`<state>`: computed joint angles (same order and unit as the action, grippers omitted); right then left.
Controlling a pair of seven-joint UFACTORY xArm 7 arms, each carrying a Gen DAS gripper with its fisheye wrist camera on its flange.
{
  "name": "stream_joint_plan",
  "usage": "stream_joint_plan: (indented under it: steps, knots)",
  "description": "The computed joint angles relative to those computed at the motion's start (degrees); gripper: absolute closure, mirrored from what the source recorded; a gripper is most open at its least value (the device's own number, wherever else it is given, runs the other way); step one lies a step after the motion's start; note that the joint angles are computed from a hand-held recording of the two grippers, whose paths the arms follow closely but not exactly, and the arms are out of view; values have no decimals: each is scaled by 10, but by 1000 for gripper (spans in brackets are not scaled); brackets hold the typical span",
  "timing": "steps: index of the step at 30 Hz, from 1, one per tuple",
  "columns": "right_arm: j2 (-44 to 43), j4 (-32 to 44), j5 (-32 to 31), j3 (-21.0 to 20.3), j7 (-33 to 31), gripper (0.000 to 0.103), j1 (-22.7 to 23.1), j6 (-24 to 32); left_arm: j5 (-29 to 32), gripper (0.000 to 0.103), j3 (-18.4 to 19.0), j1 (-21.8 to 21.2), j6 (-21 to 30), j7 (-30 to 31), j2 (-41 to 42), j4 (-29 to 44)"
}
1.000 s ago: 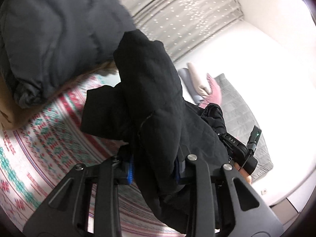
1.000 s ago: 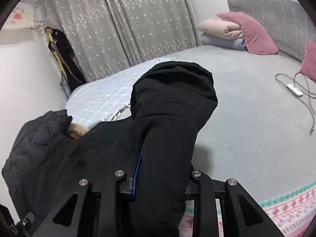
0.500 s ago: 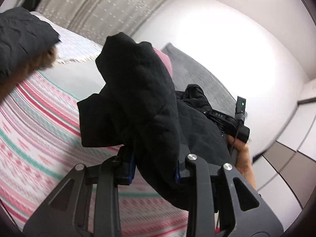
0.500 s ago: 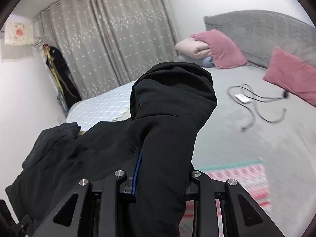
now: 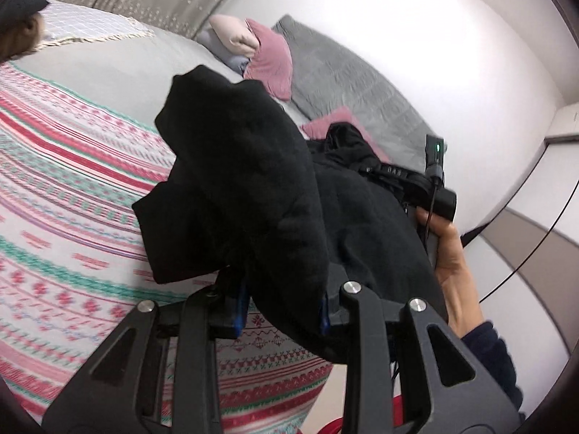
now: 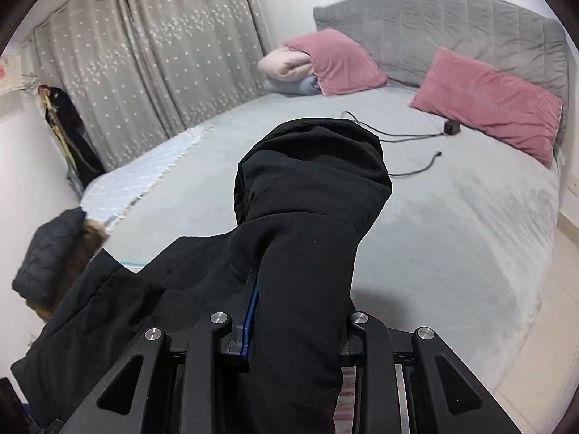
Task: Fold large clothes
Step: 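Lift the folded coat with both grippers and carry it across the bed, then lower the folded coat onto the grey bedsheet and open both grippers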
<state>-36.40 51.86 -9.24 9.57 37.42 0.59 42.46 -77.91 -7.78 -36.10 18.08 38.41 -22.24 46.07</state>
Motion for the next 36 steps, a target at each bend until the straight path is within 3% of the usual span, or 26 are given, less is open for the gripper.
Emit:
stream_joint_plan:
  steps: [4,9,12,13,15,17,20,21,25,26,27,28,33,36]
  knots:
    - [8,-39,17,-55,-70,74,12,-51,-52,72,-28,-21,-28,43,37,8]
    - [37,-72,57,-96,-156,72,18,-98,-71,71,-49,-23,-3,73,69,-3]
    - [47,-114,88,-111,-176,67,8,-118,-59,70,-59,-21,15,60,69,-21]
    - [49,-126,91,-109,-173,60,-2,-120,-74,69,-58,-21,13,80,67,-22]
    - [42,-155,78,-89,-138,48,-38,-132,-64,68,-52,-14,33,77,53,-26]
    - [20,-163,56,-63,-98,42,-73,-131,-29,65,-41,-3,67,39,39,-31]
    - [-31,-143,-31,18,14,37,-152,-62,31,66,-20,12,116,-9,-5,-54]
    - [-52,-142,-41,24,36,37,-152,-45,40,67,-13,12,125,-6,-42,-72]
    - [-157,-157,-39,35,53,41,-87,1,47,68,14,3,98,56,-155,-111]
    - [-172,-152,-41,51,57,45,-75,24,55,68,22,2,94,60,-168,-104]
    - [-182,-147,-39,67,62,57,-60,47,75,68,26,6,93,54,-164,-86]
    - [-193,-143,-30,80,72,66,-42,70,102,67,30,10,98,42,-149,-65]
    - [-205,-135,7,124,148,69,14,122,219,67,39,14,184,11,14,83]
    - [-194,-134,8,139,186,69,30,143,317,67,-9,44,172,-45,113,142]
